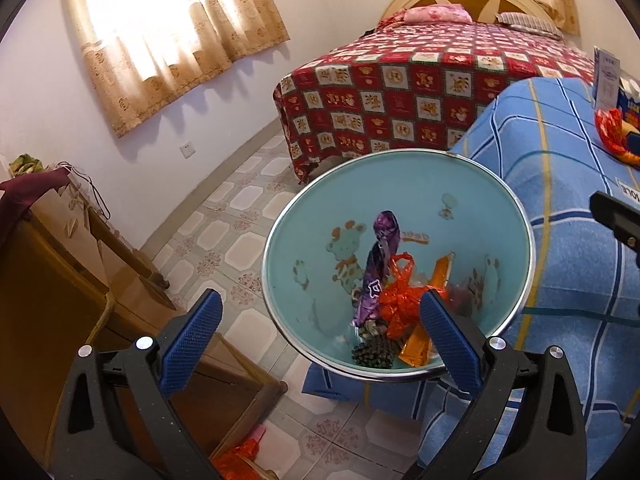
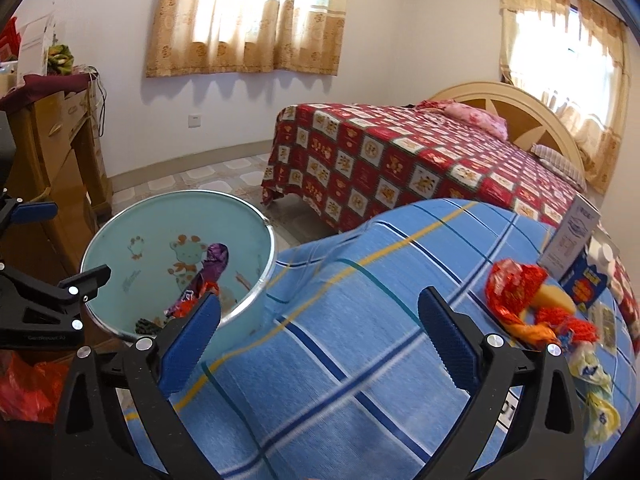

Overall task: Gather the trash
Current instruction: 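Move both open tools back over the table toward the remaining trash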

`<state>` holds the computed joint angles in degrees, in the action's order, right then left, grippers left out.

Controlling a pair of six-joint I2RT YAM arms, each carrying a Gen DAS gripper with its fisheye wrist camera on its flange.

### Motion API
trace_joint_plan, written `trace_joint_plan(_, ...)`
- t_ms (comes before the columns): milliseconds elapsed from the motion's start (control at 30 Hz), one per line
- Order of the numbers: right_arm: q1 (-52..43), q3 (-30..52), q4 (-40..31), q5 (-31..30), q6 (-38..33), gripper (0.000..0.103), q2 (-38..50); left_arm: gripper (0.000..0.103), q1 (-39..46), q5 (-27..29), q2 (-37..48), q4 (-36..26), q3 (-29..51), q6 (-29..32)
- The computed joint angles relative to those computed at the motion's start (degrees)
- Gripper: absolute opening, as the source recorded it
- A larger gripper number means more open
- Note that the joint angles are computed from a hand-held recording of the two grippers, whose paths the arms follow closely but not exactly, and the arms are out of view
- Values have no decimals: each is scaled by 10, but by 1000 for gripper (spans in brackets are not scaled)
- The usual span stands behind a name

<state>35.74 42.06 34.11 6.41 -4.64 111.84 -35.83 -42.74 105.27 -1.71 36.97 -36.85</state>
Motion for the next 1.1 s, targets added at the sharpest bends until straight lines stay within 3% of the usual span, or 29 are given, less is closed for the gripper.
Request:
trace_joint_plan(667, -154, -117, 38, -30, -34, 98, -88, 97, -71, 3, 90, -68, 166, 1)
trace_joint_plan(1100, -388, -139, 45, -79, -67, 98, -104, 97, -103, 20, 190, -108, 355, 25)
